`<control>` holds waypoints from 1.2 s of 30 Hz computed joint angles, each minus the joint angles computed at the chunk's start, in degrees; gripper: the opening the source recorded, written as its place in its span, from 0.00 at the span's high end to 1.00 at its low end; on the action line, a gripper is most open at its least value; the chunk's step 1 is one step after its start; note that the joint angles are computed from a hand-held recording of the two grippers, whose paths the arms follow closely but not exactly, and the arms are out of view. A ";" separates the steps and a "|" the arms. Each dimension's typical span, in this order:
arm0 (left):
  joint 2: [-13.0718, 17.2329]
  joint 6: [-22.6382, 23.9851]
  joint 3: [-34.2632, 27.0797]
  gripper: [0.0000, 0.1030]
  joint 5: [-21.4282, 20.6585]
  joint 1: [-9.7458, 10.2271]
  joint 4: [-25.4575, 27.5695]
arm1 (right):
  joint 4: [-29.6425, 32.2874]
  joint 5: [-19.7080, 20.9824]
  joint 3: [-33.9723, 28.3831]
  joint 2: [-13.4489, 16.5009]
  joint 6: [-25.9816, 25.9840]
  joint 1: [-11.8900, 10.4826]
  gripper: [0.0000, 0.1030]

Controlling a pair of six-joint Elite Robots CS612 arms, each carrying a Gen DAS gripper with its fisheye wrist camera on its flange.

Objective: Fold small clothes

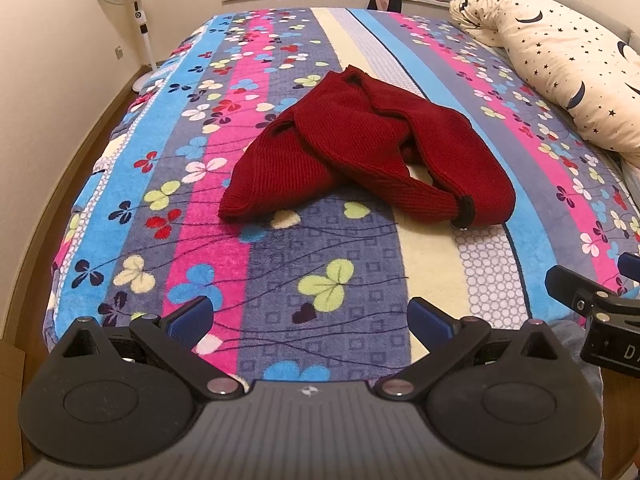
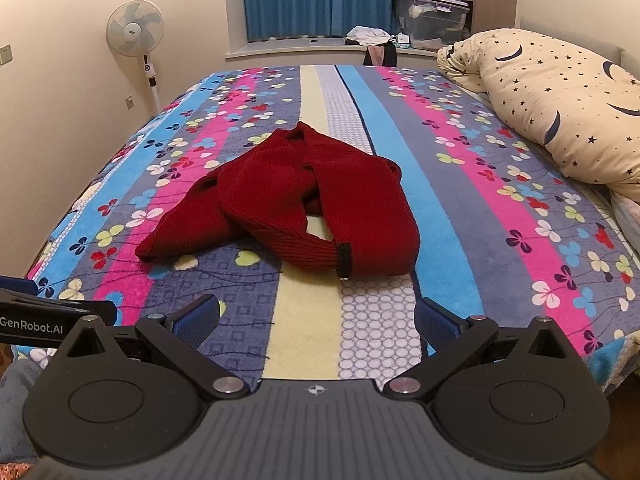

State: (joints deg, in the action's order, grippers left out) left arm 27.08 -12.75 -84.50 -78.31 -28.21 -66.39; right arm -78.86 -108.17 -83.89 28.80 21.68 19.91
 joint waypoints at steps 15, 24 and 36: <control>-1.06 0.26 2.99 0.00 -0.15 0.19 -0.32 | 2.07 3.45 1.64 -0.82 1.49 -1.18 0.01; -3.06 1.49 8.66 0.00 0.23 0.69 -2.86 | 2.35 6.85 5.05 -2.31 3.19 -2.78 0.01; -7.64 3.27 24.86 0.00 -1.46 1.32 -11.57 | 1.69 7.76 11.59 -4.06 3.72 -4.91 0.01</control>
